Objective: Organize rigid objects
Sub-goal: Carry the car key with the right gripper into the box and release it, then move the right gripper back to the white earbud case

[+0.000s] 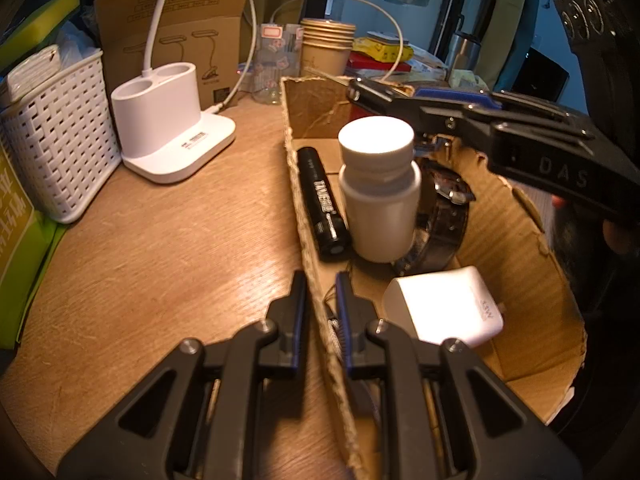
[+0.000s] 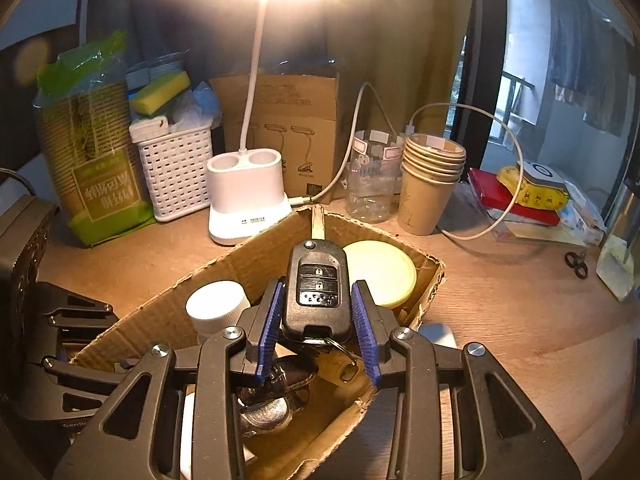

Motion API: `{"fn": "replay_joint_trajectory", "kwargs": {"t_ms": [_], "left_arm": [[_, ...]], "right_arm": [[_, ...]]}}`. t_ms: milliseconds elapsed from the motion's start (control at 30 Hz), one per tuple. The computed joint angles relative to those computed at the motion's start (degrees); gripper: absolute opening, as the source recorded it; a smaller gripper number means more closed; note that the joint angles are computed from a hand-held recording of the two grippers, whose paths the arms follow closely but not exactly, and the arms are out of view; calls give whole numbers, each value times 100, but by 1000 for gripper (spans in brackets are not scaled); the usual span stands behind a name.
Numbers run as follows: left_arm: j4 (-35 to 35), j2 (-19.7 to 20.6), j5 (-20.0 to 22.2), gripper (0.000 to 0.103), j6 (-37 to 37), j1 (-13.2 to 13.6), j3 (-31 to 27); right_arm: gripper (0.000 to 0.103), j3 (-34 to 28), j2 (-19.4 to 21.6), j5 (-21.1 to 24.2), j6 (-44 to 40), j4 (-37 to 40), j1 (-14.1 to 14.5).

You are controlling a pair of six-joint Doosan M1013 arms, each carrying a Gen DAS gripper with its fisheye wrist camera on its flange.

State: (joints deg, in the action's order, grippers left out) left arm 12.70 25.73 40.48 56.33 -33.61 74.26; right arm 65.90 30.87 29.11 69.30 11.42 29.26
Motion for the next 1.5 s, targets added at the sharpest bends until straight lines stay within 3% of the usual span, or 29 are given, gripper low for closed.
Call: {"fn": "replay_joint_trajectory", "kwargs": {"t_ms": [467, 1100, 1500], "left_arm": [[5, 4, 18, 16, -1, -3, -6], [11, 5, 14, 16, -3, -5, -5], [9, 5, 13, 16, -1, -3, -3]], "right_arm": [[38, -80, 46, 354, -273, 74, 16], [39, 250, -238, -214, 594, -295, -206], [48, 314, -242, -227, 1460, -906, -350]]}}
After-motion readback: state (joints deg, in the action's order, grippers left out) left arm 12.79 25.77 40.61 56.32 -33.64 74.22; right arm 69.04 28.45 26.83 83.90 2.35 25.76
